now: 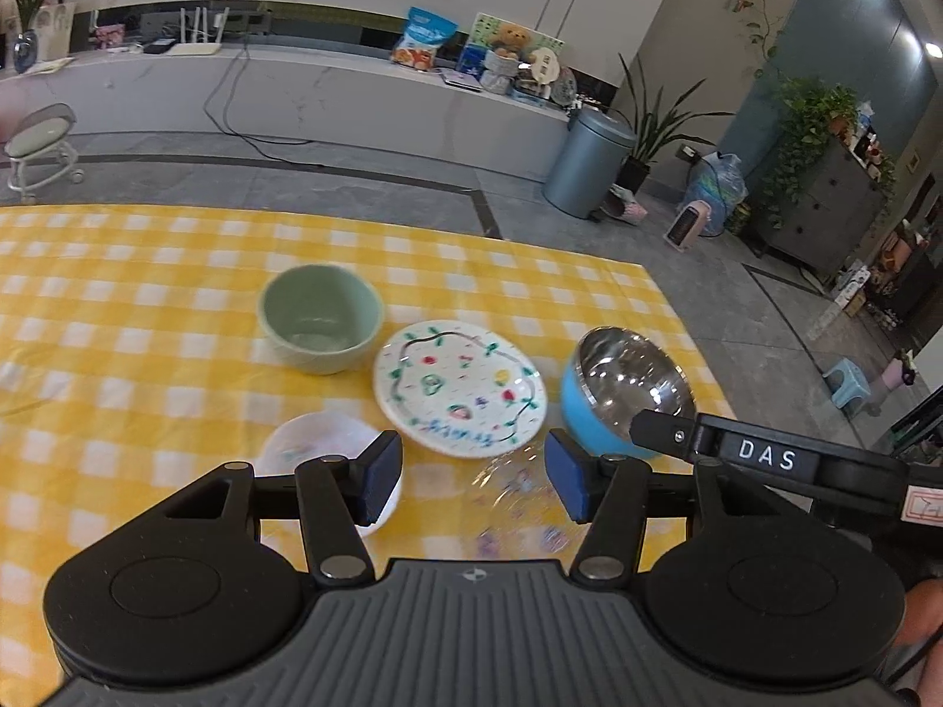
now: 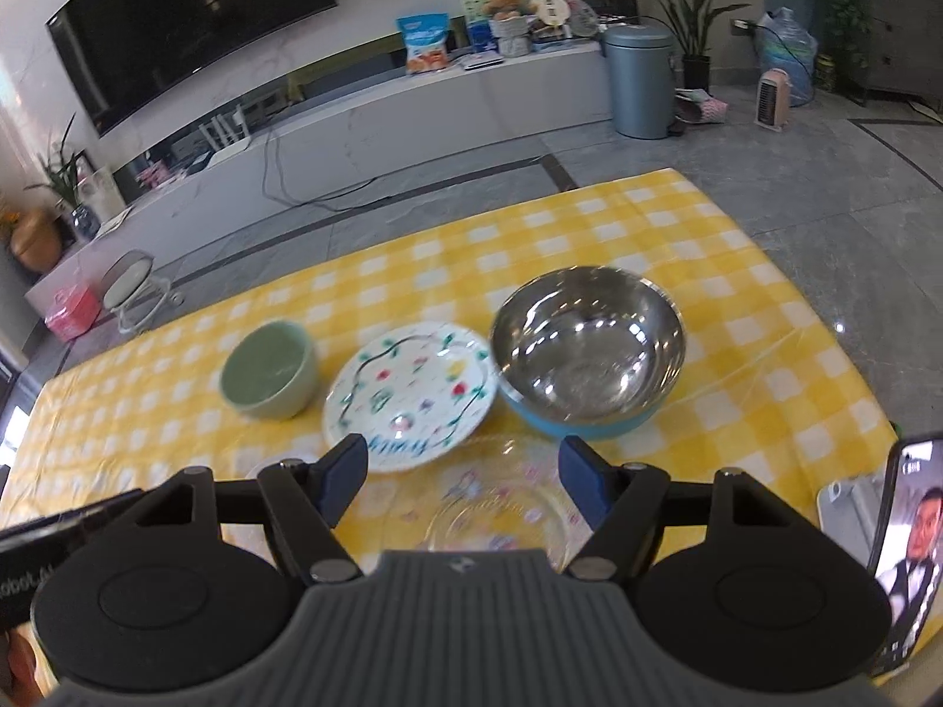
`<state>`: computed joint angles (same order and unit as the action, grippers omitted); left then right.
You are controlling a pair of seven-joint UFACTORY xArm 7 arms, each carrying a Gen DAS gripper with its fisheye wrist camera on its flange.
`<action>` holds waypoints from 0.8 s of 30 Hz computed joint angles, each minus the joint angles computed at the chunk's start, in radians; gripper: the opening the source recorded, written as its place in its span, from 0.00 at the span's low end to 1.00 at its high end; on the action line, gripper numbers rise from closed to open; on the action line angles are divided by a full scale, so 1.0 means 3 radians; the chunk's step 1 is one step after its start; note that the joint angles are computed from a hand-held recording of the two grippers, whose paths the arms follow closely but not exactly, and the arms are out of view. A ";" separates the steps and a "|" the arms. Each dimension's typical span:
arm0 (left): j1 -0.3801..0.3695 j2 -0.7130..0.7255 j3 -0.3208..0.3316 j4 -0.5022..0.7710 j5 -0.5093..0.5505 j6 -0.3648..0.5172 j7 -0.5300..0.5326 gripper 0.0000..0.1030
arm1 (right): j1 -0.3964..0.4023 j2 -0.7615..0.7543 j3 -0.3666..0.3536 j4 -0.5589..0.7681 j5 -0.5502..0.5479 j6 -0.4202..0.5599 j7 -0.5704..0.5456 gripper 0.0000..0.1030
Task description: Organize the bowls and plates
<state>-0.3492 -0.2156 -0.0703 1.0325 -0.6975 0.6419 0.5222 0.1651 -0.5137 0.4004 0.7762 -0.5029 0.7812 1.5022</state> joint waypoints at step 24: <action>-0.0140 0.1202 -0.0551 0.0884 -0.0027 -0.0150 -0.0300 0.67 | -0.0403 0.0066 -0.0213 -0.0374 -0.0365 0.0069 0.0375 0.54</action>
